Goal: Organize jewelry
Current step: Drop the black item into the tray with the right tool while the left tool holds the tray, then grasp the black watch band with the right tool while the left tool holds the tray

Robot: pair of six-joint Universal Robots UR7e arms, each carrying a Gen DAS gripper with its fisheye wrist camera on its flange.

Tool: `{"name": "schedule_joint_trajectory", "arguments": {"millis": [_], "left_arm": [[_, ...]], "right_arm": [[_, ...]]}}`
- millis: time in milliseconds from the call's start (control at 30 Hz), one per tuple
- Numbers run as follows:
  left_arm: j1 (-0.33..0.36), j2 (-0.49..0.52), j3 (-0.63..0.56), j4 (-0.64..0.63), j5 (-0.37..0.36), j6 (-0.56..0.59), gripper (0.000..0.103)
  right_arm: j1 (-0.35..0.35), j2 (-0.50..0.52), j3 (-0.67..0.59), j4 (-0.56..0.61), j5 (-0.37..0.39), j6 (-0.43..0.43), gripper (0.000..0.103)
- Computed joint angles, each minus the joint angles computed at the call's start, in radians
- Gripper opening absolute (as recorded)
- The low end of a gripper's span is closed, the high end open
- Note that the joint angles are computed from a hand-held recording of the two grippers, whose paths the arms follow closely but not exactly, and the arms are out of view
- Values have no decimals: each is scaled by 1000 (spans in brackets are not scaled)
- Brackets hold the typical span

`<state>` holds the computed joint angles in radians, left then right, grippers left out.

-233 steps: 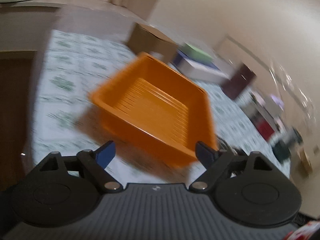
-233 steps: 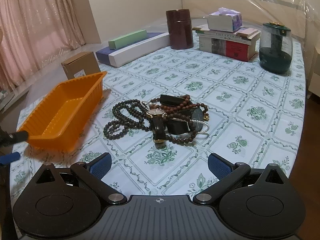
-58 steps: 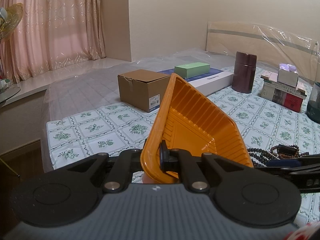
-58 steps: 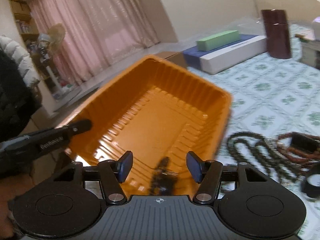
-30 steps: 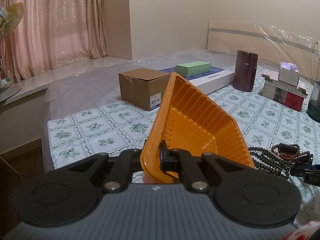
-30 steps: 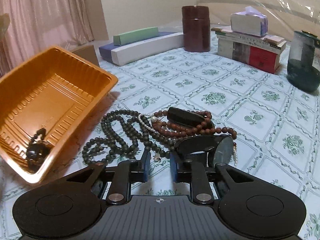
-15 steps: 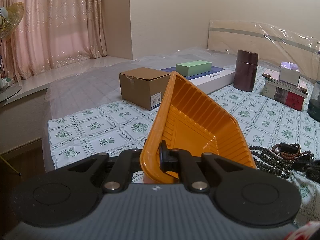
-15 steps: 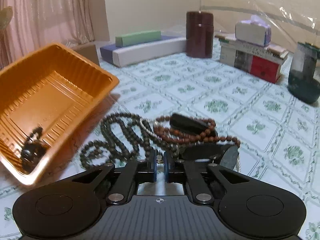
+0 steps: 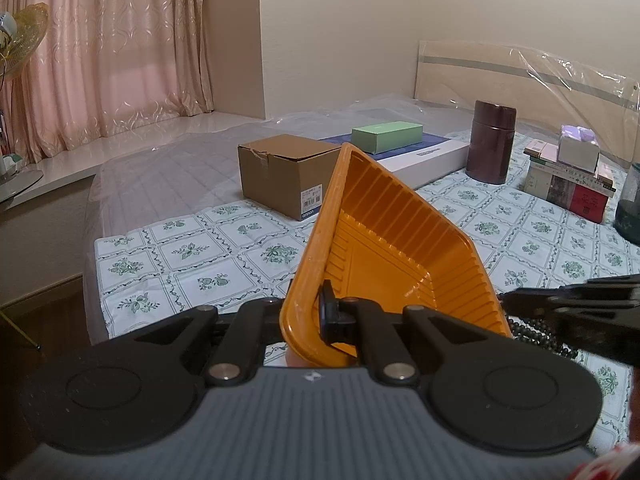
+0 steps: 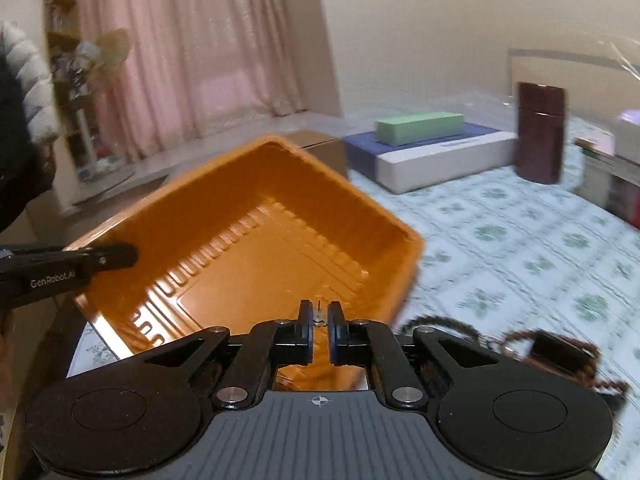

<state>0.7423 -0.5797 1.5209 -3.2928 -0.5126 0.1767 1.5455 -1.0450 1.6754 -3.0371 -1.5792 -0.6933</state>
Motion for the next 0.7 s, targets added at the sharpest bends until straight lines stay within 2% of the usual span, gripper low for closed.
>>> {"name": "schedule_joint_trajectory", "arguments": {"millis": [100,167,200,233,533,700], "left_arm": [[-1,0,2,-3,-1,0,7],[-1,-1,4,-4,-2,-1,7],[-1,0,3,-3,-1,-2,7],[-1,0,4,-4,-1,-4,7],[-2,-1,1,2,-2,-10,7],[-1,-2,1,3,-1,-10,7]], "right_arm": [[-5,21,-23,38,25,4,9],[-18,8,-13,54,50,27,25],[-22,3,-4,36,48,38,41],[-25,-6,8,19,45,43,45],[-84,-144,163,-142,-76,62,45],[-116,-176,184,-233,-173,74,45]]}}
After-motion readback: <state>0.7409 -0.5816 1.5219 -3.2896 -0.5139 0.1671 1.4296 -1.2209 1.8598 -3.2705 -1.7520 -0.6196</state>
